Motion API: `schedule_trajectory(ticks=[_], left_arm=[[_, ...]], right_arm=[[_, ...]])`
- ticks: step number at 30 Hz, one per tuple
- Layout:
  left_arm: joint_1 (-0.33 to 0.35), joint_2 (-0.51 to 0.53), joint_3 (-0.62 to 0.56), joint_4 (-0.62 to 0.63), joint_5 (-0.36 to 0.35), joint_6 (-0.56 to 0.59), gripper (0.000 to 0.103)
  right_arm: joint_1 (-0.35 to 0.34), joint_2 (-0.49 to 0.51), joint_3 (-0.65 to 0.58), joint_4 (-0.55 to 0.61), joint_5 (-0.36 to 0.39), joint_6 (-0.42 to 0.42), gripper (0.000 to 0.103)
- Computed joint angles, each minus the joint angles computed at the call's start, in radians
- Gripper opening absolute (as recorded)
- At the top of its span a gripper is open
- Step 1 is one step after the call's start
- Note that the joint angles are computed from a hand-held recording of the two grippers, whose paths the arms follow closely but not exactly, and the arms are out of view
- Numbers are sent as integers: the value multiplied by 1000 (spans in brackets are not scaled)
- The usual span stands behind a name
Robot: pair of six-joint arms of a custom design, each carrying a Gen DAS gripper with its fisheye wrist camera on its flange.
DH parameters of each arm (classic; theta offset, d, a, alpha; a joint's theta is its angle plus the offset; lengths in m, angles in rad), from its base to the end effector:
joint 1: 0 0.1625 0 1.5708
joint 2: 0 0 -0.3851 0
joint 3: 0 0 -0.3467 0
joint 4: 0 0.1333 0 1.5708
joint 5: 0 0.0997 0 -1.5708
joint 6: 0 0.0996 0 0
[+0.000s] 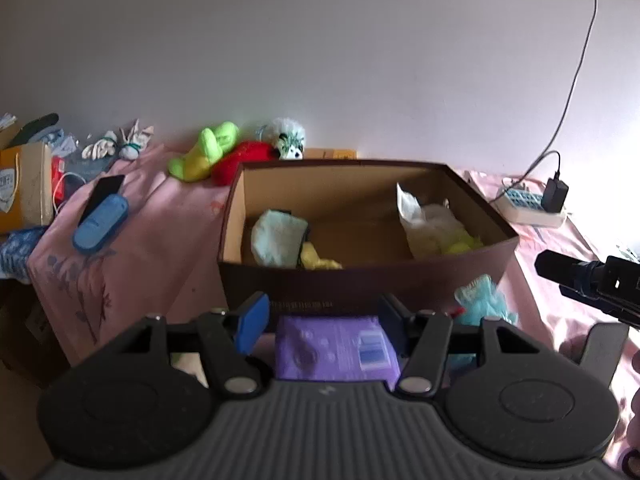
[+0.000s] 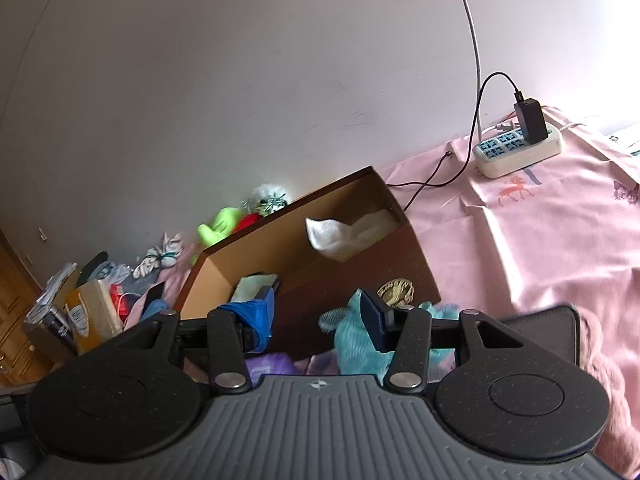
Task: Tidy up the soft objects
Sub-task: 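Move both grippers away from the box back toward the remaining items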
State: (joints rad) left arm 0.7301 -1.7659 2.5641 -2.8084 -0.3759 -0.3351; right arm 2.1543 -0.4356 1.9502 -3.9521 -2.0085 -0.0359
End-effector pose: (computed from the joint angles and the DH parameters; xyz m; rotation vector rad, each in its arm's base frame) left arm -0.0528 -0.3505 0.3013 0.2146 2.0961 -1.1732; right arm 0.3525 -0.3687 -0.0036 0.5482 -2.6086 1.3406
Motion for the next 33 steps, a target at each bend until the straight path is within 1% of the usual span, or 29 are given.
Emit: schedule_trajectory(ticks=[6,11,15,17,20,23,29,32,33], left_arm=[[-72,-113,24,336,25,-231,60],[-117,-180,27,587,19,-400,61],[-142,-209,22,735,3,-502,61],[-155,-227,28,773,-8,-526,61],[-172,-254,42,791,-34,-530,61],[-187,-266,63,766,-61,-508,61],[-196,-241,121,577,-130,-387,61],[-193,-211,156,444,-168,-301,62],[-188,-193,168,382,-185,-257,62]], right_arm=[[18,-16,70,-34,-2,-5,32],[24,-29,119,-34,-14,-8,32],[29,-40,160,-38,-24,-35,32],[32,-45,189,-52,-31,-60,32],[31,-49,239,-91,-59,-92,32],[26,-56,290,-120,-98,-90,32],[-1,-75,366,-142,-147,-40,32],[-12,-80,379,-134,-171,-36,32],[-14,-78,380,-138,-180,-38,32]])
